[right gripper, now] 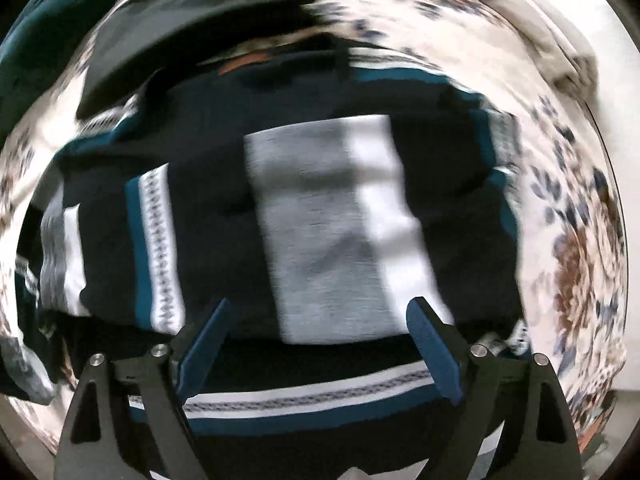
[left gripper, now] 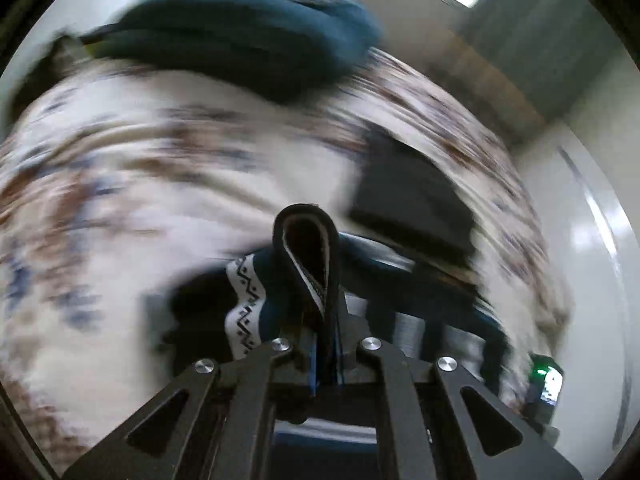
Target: Fold small clothes
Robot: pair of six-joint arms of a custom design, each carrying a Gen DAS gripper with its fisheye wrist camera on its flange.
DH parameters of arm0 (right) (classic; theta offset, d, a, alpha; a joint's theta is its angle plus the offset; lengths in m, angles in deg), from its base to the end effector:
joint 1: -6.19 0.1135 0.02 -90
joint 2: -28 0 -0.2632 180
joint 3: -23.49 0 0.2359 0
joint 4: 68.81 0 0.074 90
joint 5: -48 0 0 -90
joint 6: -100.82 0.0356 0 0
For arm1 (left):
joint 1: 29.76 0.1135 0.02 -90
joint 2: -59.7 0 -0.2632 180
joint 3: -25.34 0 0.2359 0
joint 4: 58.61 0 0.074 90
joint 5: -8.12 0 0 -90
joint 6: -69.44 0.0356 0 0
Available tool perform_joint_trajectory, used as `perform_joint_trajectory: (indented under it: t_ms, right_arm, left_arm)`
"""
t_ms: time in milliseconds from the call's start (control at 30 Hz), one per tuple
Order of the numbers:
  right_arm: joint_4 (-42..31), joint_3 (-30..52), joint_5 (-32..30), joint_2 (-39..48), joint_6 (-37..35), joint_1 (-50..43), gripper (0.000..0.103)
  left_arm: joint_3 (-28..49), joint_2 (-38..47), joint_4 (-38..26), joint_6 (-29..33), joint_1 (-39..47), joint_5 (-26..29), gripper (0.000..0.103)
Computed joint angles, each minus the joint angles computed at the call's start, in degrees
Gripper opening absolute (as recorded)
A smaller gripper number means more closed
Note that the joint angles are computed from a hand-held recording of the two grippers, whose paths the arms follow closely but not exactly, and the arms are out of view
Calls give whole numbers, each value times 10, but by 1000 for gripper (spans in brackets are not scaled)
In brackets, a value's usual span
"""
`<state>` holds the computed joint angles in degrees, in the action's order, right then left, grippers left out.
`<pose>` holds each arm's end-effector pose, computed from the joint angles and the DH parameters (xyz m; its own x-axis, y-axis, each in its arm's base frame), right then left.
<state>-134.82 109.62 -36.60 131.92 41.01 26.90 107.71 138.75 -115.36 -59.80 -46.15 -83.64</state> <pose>0.3003 0.1099 0.1881 -0.9760 0.1662 -0.1404 0.1715 0.9848 -0.0266 0.2601 -0.0754 0.2976 -0.7641 -0.4343 -0.4771 -0.2825 0.8900 -0.3578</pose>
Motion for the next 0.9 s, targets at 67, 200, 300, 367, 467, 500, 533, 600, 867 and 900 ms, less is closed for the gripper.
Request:
perform_joint_trajectory:
  t_ms: [67, 200, 300, 367, 467, 500, 533, 600, 867, 900]
  right_arm:
    - [3, -28, -11, -23, -17, -42, 91]
    - [3, -75, -31, -69, -77, -149, 91]
    - [-5, -98, -46, -96, -137, -238, 91]
    - [-15, -109, -60, -112, -186, -304, 91]
    - [-33, -110, -86, -117, -242, -395, 91]
    - [-37, -107, -100, -118, -250, -415, 91]
    - [-42, -104, -126, -120, -256, -439, 91]
    - [-58, -84, -200, -116, -265, -468, 91]
    - [10, -24, -311, -54, -184, -313, 75]
    - [24, -2, -301, -22, -172, -286, 58]
  left_arm:
    - [76, 105, 44, -33, -92, -4, 4]
    - [270, 287, 34, -60, -198, 6, 5]
    - [399, 380, -8, -61, -246, 18, 10]
    - [450, 408, -26, -62, -267, 7, 32]
    - [434, 390, -26, -57, -278, -23, 90]
    - [408, 371, -23, -57, -275, -40, 90]
    - [366, 345, -14, -56, -270, -55, 90]
    - [282, 284, -16, -62, -258, -118, 90]
    - [41, 109, -123, -83, -162, -255, 90]
    - [13, 92, -130, -85, -138, -254, 90]
